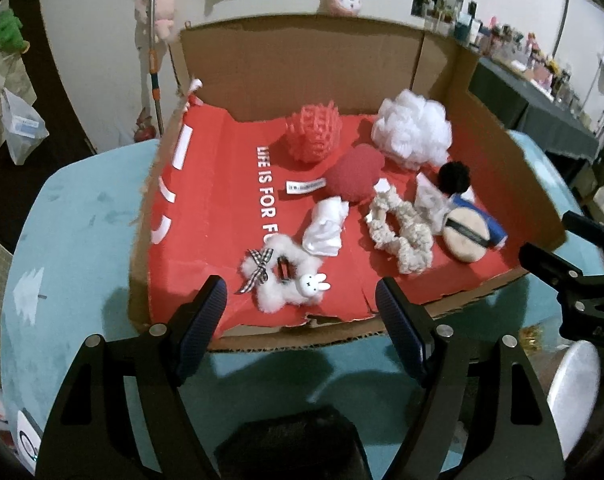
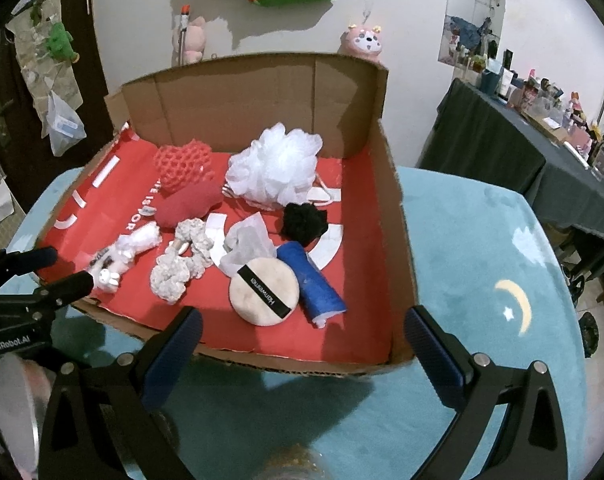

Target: Organize soft objects

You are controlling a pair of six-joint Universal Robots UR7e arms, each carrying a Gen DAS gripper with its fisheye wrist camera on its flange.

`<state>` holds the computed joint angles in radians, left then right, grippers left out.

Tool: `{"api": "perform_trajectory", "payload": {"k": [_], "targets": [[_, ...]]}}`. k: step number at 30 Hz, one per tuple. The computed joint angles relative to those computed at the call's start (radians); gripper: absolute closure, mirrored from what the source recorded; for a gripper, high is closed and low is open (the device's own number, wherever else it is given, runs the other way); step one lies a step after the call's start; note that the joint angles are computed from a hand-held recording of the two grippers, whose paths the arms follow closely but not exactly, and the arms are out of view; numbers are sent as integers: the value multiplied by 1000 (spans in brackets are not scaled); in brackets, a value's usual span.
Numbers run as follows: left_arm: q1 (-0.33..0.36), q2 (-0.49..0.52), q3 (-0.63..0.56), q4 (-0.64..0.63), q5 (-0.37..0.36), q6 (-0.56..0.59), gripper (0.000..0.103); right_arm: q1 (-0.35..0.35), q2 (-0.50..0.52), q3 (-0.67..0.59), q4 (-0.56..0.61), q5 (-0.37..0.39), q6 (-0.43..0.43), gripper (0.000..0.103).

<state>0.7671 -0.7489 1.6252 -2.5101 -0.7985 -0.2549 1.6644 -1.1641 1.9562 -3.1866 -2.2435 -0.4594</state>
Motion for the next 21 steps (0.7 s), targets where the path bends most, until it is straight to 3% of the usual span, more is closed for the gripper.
{"api": "perform_trajectory", "payload": {"k": [4,7,11,14,21], "targets": [[-19,-40,47,-48,-10,7,27,20,-27,27,-54,-3,-29,0],[-46,-73,96,-103,4,20,20,39,-64,61,-90,4,-41,0],[-94,-133,189,-203,14,39,18,66,-123,121,-145,26,-56,0],[-141,-177,270,-291,44,48,9,90,-176,182,-184,47,-57,0],[-237,-249,444,-444,75,34,7,144,-258,339,-324,61,-101,0]]}}
